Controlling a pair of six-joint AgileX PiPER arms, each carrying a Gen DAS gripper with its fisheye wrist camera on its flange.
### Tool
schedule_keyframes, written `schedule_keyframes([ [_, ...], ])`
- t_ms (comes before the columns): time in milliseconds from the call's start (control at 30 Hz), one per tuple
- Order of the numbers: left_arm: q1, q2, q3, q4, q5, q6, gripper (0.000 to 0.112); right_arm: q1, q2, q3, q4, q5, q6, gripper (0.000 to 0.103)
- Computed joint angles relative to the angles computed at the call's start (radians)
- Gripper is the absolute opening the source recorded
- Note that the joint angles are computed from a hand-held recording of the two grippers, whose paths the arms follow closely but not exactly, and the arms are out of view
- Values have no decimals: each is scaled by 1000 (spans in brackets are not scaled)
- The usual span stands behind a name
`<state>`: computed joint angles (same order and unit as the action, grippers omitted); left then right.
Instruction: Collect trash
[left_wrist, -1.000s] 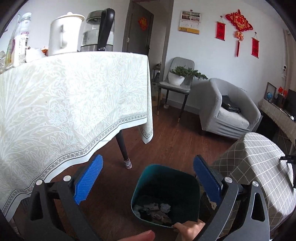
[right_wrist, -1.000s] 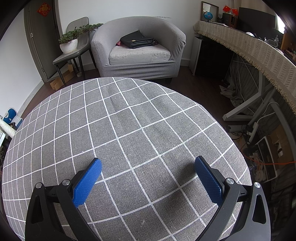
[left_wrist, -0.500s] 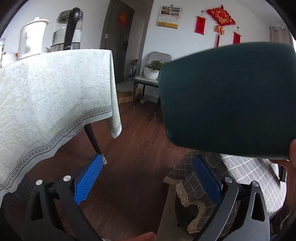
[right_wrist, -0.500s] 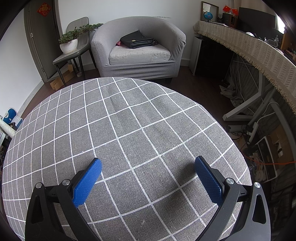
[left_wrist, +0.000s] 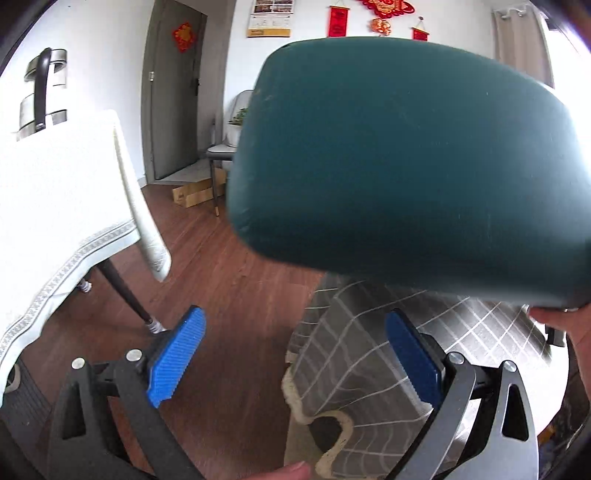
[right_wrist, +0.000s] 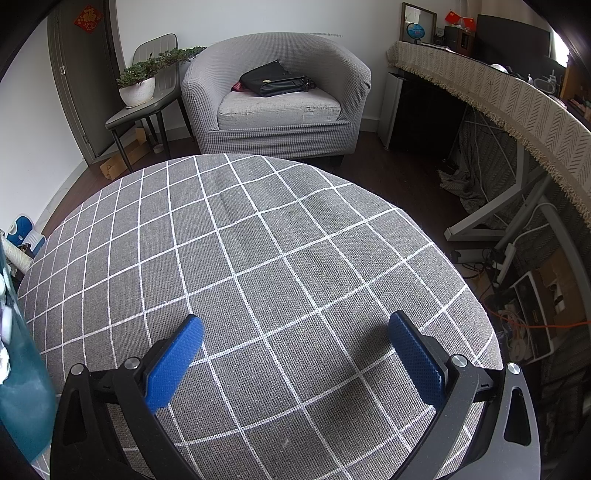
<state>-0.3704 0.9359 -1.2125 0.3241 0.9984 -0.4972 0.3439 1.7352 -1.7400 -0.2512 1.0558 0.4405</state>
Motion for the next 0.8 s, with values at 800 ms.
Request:
schedule_keyframes([
  [800, -279, 121, -4, 94, 31, -234, 100, 4, 0, -9, -1, 10, 2, 101],
])
